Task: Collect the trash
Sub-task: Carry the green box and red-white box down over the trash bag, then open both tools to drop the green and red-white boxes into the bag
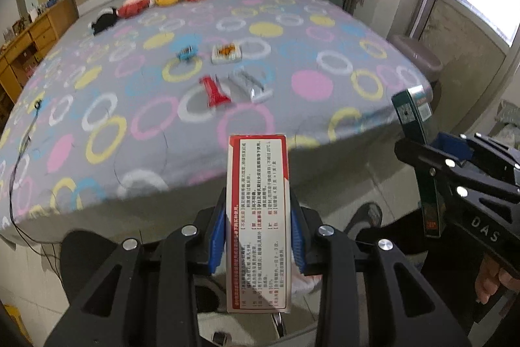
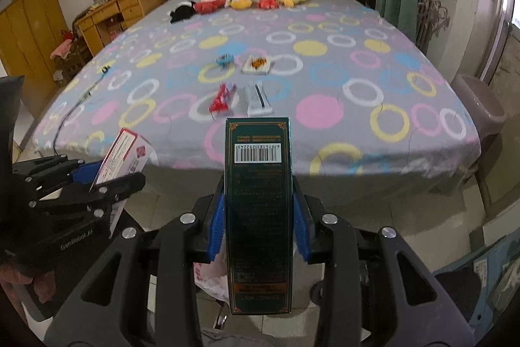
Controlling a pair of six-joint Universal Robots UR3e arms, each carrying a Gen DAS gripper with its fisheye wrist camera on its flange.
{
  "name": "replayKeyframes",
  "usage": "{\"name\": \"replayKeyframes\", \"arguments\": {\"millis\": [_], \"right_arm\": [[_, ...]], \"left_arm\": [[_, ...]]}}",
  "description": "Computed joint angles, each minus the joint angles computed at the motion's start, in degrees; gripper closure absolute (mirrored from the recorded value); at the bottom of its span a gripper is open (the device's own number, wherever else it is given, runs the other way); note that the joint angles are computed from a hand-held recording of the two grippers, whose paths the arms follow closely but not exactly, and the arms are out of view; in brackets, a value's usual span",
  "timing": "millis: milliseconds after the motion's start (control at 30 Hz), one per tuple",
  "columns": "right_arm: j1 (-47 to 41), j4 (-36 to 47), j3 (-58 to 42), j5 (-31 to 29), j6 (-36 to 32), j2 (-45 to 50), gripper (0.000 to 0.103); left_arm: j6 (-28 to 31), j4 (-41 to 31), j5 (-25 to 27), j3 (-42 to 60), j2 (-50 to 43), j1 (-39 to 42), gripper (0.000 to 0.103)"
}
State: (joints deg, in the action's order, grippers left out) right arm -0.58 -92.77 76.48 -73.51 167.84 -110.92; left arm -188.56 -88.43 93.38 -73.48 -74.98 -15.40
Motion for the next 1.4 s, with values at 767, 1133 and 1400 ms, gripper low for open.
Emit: {"name": "replayKeyframes", "arguments": {"millis": [767,1133,1400], "right_arm": [[7.63,-14.14,23.98,-6.15,4.43,1.1,0.069],[9.61,-20.14,30.09,-7.06,5.48,9.28,0.068],[9.36,-22.76,31.71,-7.16,6.77,13.86,0.068]], "left_arm": [[-1.55,9.71,-2.99,-30.42,1.79,3.58,0.07],[-1.37,11.46,-6.53,-35.34,-2.29,6.71,0.07],[-2.03,13.59,-7.42,-36.63,-6.9,6.19,0.07]]}}
